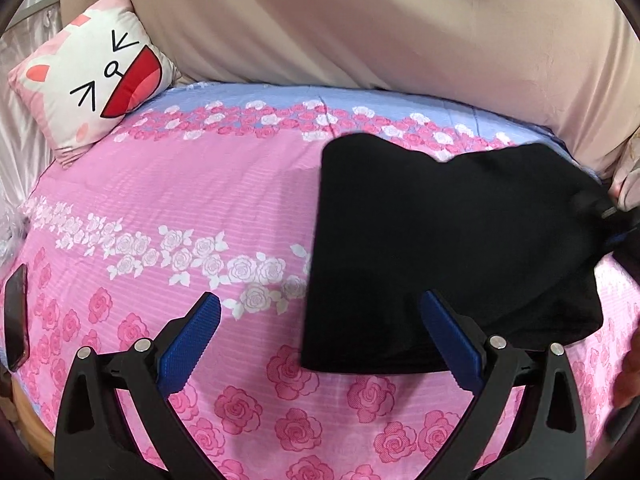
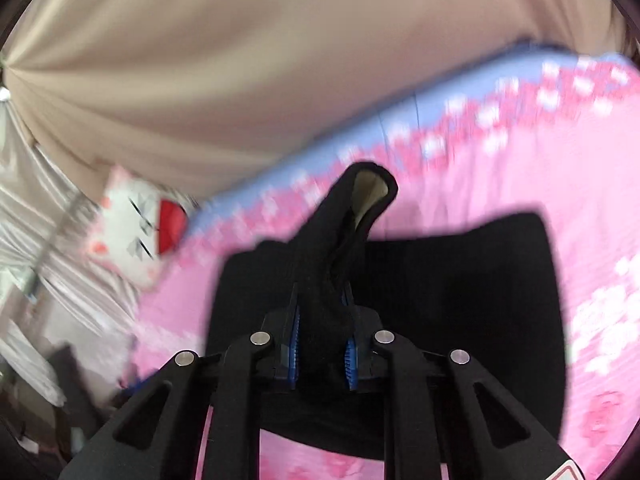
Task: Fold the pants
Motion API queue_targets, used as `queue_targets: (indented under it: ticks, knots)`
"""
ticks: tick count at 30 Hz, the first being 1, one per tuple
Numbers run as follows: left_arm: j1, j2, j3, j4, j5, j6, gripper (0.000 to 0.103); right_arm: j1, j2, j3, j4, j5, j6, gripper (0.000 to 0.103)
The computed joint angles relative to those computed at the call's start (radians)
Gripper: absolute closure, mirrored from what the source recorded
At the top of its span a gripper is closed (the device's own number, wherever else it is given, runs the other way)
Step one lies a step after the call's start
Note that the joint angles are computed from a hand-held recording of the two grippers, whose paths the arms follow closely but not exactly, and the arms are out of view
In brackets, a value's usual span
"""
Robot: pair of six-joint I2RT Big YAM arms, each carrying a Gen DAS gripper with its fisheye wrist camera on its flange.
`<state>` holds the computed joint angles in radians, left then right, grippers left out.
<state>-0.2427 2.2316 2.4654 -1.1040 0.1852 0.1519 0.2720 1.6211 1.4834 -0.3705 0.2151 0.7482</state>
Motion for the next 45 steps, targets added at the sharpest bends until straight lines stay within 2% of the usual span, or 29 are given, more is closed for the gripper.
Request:
queue_targets:
  ticks: [1, 3, 4, 6, 7, 9, 13, 16, 19, 21, 22, 23, 25, 28, 29, 30, 36, 37, 39, 40, 42, 44, 45]
  knots:
    - [0.002, -0.007, -0.008, 0.009, 0.006, 0.001, 0.005, 0.009, -0.028, -0.021, -0.003, 0.044, -0.016, 0.087]
    - [0.003, -0.012, -0.018, 0.018, 0.017, 0.0, 0.005, 0.027, -0.068, -0.063, -0.067, 0.162, -0.04, 0.087]
    - [0.001, -0.006, -0.01, 0.011, 0.019, 0.0, 0.005, 0.024, -0.072, -0.081, -0.091, 0.173, -0.027, 0.087]
    - [-0.007, 0.017, 0.021, -0.018, 0.018, 0.0, 0.005, -0.007, -0.058, -0.142, -0.128, 0.11, 0.064, 0.087]
    - [-0.012, 0.03, 0.039, -0.036, 0.016, 0.002, 0.005, -0.023, -0.054, -0.188, -0.085, 0.072, 0.104, 0.087]
    - [-0.025, 0.042, 0.054, -0.058, 0.01, 0.007, 0.005, -0.029, -0.078, -0.264, 0.041, 0.056, 0.11, 0.087]
    - [-0.043, 0.019, 0.016, -0.041, -0.002, 0.033, 0.005, -0.025, -0.085, -0.247, 0.017, 0.06, 0.085, 0.086]
    - [-0.048, 0.001, -0.007, -0.028, 0.001, 0.036, 0.005, -0.01, -0.123, -0.274, 0.062, 0.091, 0.08, 0.086]
    - [-0.054, -0.006, -0.021, -0.018, -0.003, 0.043, 0.005, -0.027, -0.09, -0.247, -0.018, 0.086, 0.06, 0.082]
    - [-0.061, 0.007, -0.005, -0.028, -0.015, 0.044, 0.005, -0.031, -0.102, -0.253, -0.021, 0.071, 0.067, 0.079]
    - [-0.065, 0.013, 0.001, -0.032, -0.025, 0.045, 0.005, -0.022, -0.11, -0.237, -0.051, 0.094, 0.071, 0.076]
    - [-0.068, 0.013, -0.002, -0.026, -0.036, 0.048, 0.005, -0.006, -0.121, -0.222, -0.07, 0.153, 0.06, 0.071]
    - [-0.072, 0.01, -0.011, -0.013, -0.059, 0.054, 0.005, 0.021, -0.132, -0.186, -0.088, 0.245, 0.005, 0.071]
    - [-0.076, 0.01, -0.015, -0.007, -0.071, 0.064, 0.005, 0.028, -0.094, -0.084, -0.106, 0.202, -0.093, 0.071]
    - [-0.079, 0.011, -0.015, -0.007, -0.073, 0.063, 0.005, 0.027, -0.06, -0.029, -0.125, 0.167, -0.126, 0.076]
    - [-0.081, 0.011, -0.015, -0.006, -0.077, 0.062, 0.005, 0.025, -0.031, 0.011, -0.137, 0.143, -0.148, 0.077]
    - [-0.094, -0.013, -0.063, 0.037, -0.118, 0.088, 0.005, 0.004, 0.236, 0.336, -0.32, -0.018, -0.227, 0.077]
    - [-0.094, -0.012, -0.062, 0.035, -0.121, 0.092, 0.005, -0.001, 0.251, 0.35, -0.34, -0.019, -0.224, 0.077]
    - [-0.093, -0.007, -0.055, 0.031, -0.121, 0.099, 0.005, -0.022, 0.264, 0.348, -0.376, 0.048, -0.2, 0.078]
    - [-0.093, -0.003, -0.048, 0.024, -0.121, 0.1, 0.005, -0.036, 0.247, 0.314, -0.361, 0.067, -0.178, 0.081]
    - [-0.091, 0.005, -0.037, 0.016, -0.111, 0.101, 0.005, -0.08, 0.184, 0.206, -0.284, 0.039, -0.1, 0.103]
    - [-0.09, 0.017, -0.02, 0.002, -0.101, 0.1, 0.005, -0.114, 0.146, 0.128, -0.204, -0.028, -0.03, 0.103]
    - [-0.09, 0.021, -0.012, -0.004, -0.097, 0.097, 0.005, -0.123, 0.131, 0.102, -0.192, -0.026, -0.004, 0.103]
